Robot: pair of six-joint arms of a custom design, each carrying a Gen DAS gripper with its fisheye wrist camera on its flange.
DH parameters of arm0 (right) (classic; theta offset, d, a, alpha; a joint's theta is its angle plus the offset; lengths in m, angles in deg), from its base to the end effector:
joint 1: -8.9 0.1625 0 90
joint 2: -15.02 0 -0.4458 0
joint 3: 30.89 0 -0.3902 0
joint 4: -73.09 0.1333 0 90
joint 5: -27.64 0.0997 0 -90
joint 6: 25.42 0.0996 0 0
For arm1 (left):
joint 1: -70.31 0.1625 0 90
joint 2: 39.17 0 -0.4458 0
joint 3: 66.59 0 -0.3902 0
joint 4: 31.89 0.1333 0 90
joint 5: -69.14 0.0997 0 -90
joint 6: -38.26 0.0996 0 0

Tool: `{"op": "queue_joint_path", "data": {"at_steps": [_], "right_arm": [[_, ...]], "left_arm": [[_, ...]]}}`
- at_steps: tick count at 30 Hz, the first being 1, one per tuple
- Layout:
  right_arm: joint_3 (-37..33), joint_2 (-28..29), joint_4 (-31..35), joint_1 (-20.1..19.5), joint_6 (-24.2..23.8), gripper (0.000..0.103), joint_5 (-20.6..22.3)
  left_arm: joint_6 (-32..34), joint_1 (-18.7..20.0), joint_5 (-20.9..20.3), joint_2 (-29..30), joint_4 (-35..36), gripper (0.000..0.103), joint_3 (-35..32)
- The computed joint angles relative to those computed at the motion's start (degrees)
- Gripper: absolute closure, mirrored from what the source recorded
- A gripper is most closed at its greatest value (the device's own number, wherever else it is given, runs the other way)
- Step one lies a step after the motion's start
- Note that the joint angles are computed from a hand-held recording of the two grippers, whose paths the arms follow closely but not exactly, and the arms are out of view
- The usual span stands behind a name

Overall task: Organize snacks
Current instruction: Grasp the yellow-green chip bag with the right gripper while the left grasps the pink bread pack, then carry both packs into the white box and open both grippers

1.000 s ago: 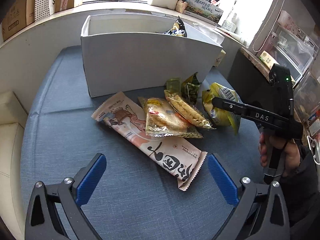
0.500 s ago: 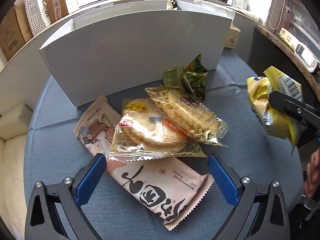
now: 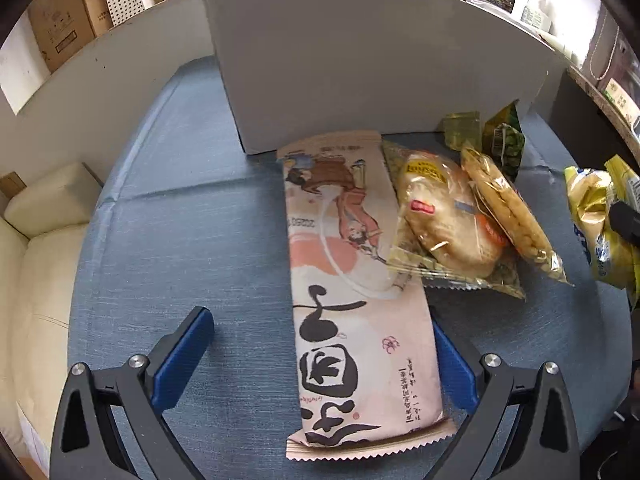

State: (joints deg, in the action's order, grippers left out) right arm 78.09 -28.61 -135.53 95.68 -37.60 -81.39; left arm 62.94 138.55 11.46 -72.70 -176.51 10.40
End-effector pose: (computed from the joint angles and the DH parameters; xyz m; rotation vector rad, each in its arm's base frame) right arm 0.0658 -0.6252 0.1391 -0.0140 -2.4655 1.1659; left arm -0.1118 -0.7833 0.0771 0.9442 2.3850 -0.2315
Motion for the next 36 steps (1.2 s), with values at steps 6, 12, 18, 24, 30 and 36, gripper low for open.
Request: {"op": "queue_joint_path", "data": {"at_steps": [6, 12, 18, 24, 30, 36], "right_arm": [[-1.68, 1.10, 1.72, 0.72, -0.41, 0.043, -0.53], [-2.60, 1.60, 2.68, 1.08, -0.45, 0.043, -1.23], [-2.80, 1.63, 2.90, 1.51, -0.54, 0.043, -1.10], [-4.18, 2.32, 4.27, 2.38, -1.37, 0.043, -0.06], [-7.27, 3.41, 5.96, 4.29, -3.07, 0.043, 0.07], [-11.22, 2.50, 7.30, 6.67, -4.96, 0.043, -0.34]], "left_arm": [[1.96, 0.66, -0.19, 1.74, -0.20, 0.002, -3.56], [5.53, 0.28, -2.60, 2.37, -0.69, 0.046, -4.75], [4.61, 1.35, -4.85, -0.36, 1.27, 0.046, -3.14], [4.00, 1.97, -6.15, -4.97, 0.19, 0.046, -0.01], [4.10, 1.34, -10.06, -7.84, -1.33, 0.046, -0.22], [2.59, -0.94, -14.98, -7.47, 1.47, 0.046, -4.99]]}}
